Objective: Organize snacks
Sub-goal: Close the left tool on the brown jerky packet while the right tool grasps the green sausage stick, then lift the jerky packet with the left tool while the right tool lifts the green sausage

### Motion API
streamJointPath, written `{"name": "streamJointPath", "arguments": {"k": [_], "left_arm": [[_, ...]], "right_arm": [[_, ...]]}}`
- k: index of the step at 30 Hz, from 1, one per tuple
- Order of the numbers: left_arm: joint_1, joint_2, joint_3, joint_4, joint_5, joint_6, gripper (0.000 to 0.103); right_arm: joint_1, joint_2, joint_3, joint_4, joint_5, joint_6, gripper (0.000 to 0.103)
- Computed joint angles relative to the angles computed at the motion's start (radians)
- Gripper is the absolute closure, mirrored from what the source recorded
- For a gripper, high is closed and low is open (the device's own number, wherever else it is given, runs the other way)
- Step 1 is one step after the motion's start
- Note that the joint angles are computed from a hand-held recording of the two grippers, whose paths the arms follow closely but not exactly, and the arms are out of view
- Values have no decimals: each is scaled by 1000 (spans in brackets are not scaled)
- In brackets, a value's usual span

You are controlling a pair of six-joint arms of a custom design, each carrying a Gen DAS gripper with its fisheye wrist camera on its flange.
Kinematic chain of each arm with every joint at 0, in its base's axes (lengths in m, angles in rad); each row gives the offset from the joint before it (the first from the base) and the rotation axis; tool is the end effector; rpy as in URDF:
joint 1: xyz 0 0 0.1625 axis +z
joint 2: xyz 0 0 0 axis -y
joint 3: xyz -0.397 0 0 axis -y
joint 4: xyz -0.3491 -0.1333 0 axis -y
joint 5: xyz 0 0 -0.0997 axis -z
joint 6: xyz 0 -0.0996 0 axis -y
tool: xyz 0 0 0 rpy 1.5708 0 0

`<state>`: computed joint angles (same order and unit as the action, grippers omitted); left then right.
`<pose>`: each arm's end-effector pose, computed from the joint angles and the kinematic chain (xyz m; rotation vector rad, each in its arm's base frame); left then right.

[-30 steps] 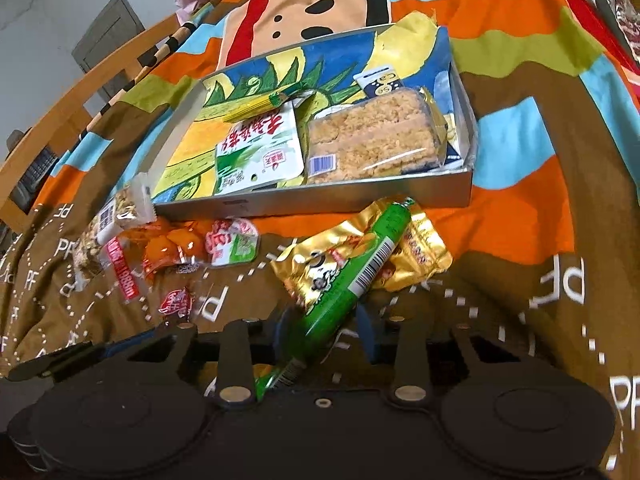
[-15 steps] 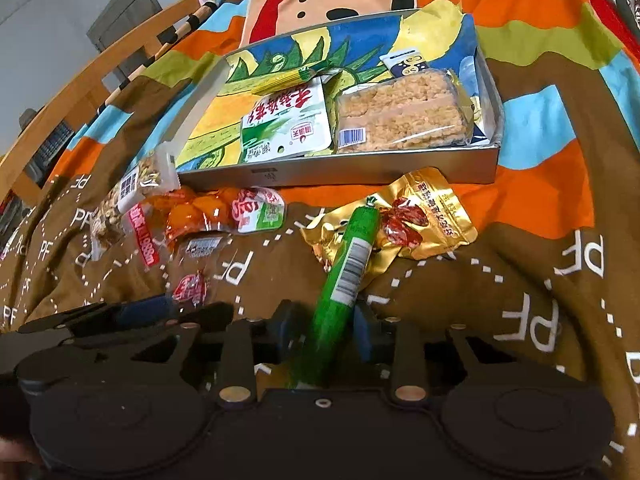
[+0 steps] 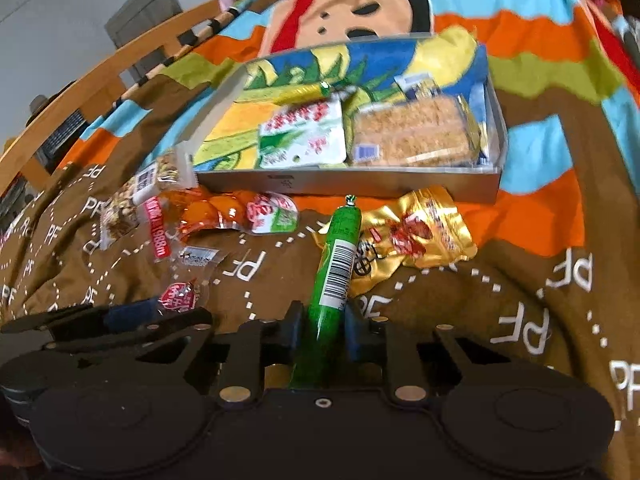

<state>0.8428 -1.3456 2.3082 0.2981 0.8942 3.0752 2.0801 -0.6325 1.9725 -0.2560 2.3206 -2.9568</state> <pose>0.0018 -0.2921 0.1586 0.6937 2.4503 -0.7126 0.2258 -0.2702 -0.0537 0.1594 -2.4554 0.8996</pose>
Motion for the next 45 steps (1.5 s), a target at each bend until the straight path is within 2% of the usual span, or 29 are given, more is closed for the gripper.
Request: {"name": "streamJointPath", "arguments": {"k": [6,13,17,21,24,26,29,34,36,40,45], "left_arm": [[-118,-93,50,10,-41,-59,55],[-220,-141,26,-25,-101,-42,55],[-223,-158,5,-126,-113,30,55],[-186,-136,-37,-238,-89,158,55],[-150,-94,-71,-334,-76,236,55],[-126,-53,-100,-383,-77,262,55],[-71,10,-158,-409,-35,297,55],[12,123,-253,-442,40,384,55],[45,176,-307,-420,66,375,55],[100,262,-401,-385,108,367,55],[142,359,-512,-325,104,367,55]], "right_arm": [[101,2,8,-90,109,-133,82],[184,-41,63,-332,211,-328,82],[177,-78,117,-557,229,-481,82],[139,-112,186,-807,203,-664,82],[83,-123,198,-931,176,-733,82],[39,-129,191,-961,146,-736,82],[-32,-148,178,-951,81,-714,82],[-148,-168,136,-845,-45,-682,82],[-194,-178,118,-788,-105,-632,82],[-280,-203,87,-649,-237,-472,82],[-319,-191,53,-591,-258,-424,83]]}}
